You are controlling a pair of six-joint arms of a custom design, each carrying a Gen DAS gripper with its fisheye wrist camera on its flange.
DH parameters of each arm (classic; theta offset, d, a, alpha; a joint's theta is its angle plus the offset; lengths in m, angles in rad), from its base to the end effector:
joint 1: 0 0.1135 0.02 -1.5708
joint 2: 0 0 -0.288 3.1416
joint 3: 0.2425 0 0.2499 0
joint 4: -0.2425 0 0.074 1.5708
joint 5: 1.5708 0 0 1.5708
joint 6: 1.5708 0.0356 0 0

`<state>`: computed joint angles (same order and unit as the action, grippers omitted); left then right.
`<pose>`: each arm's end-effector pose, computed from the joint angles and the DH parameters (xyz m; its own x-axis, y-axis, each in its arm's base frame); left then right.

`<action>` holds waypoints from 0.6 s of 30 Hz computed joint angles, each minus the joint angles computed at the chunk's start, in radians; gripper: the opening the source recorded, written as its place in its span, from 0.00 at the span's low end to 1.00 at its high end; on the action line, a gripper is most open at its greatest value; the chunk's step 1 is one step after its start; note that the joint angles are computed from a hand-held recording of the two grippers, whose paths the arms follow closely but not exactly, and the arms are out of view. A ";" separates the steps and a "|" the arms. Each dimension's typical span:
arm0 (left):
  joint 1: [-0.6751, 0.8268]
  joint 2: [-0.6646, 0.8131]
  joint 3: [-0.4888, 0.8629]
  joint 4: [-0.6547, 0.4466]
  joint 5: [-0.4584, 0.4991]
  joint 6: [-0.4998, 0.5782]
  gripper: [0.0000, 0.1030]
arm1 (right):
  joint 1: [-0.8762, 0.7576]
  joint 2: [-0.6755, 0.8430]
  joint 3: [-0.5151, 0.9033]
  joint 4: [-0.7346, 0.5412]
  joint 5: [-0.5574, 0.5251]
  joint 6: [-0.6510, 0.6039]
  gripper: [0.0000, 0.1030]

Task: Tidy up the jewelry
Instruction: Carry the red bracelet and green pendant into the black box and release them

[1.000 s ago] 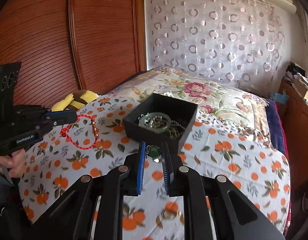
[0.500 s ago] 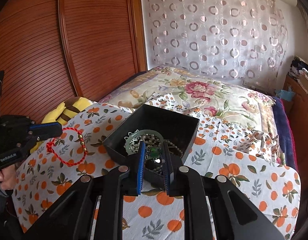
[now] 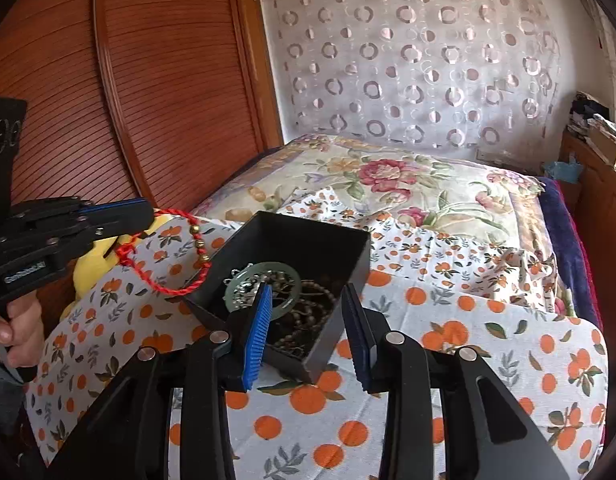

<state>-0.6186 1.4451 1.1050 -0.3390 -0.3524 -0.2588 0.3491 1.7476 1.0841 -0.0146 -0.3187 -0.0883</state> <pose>0.2647 -0.1733 0.3074 -0.5779 0.1166 -0.8077 0.1837 0.9829 0.0104 0.3558 0.1414 0.2273 -0.5383 -0.2851 -0.7931 -0.6039 0.7868 0.1271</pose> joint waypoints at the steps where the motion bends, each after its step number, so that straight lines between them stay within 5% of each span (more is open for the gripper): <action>1: 0.005 0.016 0.011 0.006 0.008 0.008 0.02 | -0.003 0.002 0.002 -0.003 0.001 0.000 0.38; 18: 0.038 0.153 0.095 0.032 0.071 0.051 0.02 | -0.045 -0.067 -0.103 -0.037 0.049 -0.045 0.38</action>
